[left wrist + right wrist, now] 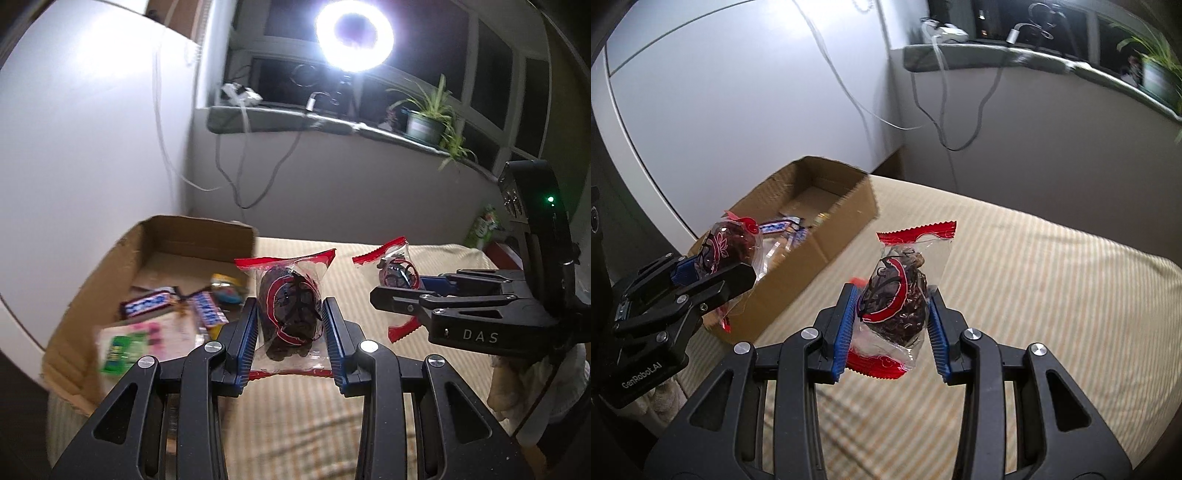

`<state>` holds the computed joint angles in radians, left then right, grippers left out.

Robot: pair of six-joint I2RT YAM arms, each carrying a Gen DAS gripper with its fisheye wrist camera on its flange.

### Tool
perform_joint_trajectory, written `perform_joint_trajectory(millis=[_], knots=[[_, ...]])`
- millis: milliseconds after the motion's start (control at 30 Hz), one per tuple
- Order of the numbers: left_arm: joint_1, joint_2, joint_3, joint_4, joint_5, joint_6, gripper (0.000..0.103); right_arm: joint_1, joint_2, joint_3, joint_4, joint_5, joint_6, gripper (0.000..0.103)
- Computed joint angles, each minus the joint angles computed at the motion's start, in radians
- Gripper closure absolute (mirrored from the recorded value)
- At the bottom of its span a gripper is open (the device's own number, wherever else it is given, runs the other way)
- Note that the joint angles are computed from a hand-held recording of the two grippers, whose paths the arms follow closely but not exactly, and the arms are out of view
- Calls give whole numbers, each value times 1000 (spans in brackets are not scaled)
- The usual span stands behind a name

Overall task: Organize snacks
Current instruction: 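Carry the fruit bag with the left gripper while the right gripper carries its bag into the box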

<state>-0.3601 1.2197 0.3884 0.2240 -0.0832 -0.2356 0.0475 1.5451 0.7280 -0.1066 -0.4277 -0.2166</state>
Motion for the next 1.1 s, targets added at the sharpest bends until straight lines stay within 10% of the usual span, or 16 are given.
perform_joint_trajectory(millis=[1100], knots=[[366, 4, -42, 10, 153, 86, 70, 379, 399, 413, -22, 142, 109, 64]])
